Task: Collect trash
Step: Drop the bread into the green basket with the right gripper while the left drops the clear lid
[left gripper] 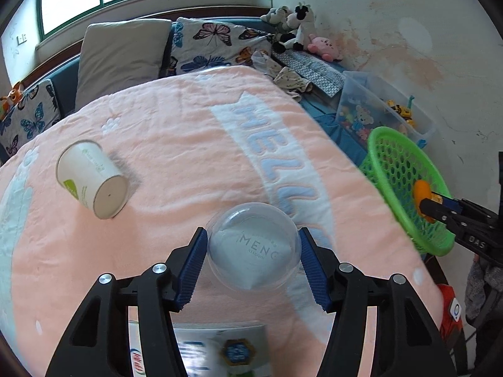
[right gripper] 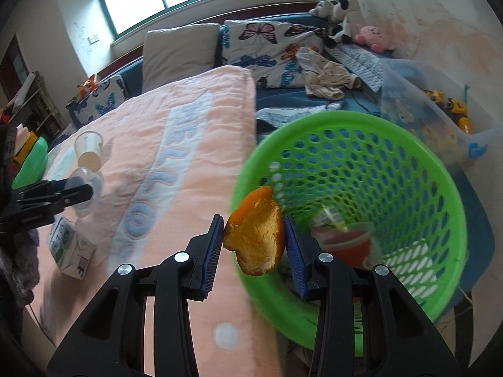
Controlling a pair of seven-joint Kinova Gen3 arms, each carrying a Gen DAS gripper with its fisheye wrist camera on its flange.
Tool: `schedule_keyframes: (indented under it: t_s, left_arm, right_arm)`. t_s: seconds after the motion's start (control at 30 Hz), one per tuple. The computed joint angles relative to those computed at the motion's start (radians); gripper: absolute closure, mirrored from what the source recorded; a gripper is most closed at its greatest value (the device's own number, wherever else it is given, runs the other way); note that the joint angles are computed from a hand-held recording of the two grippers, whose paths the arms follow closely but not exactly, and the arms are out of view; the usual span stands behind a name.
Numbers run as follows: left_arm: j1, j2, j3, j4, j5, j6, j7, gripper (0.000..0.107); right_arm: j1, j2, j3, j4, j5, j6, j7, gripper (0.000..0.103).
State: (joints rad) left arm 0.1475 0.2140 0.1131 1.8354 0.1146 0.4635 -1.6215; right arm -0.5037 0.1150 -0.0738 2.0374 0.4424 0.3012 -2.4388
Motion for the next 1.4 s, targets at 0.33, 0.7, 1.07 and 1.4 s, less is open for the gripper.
schedule_keyframes:
  t_s: [0.33, 0.7, 1.07, 1.4]
  left_arm:
    - [0.084, 0.017, 0.029, -0.067, -0.018, 0.016, 0.040, 0.050]
    - [0.174, 0.094, 0.044, -0.180, -0.043, 0.050, 0.097, 0.050]
    - [0.269, 0.202, 0.038, -0.307, -0.091, 0.103, 0.167, 0.050]
    - [0.328, 0.280, 0.027, -0.395, -0.120, 0.152, 0.216, 0.050]
  right_arm:
    - [0.039, -0.012, 0.020, 0.035, 0.090, 0.037, -0.079, 0.061]
    - [0.101, -0.063, 0.000, 0.091, 0.103, 0.023, -0.075, 0.048]
    - [0.155, -0.128, -0.066, 0.157, 0.196, 0.032, -0.155, 0.041]
    - [0.206, -0.153, -0.094, 0.194, 0.176, 0.011, -0.133, 0.040]
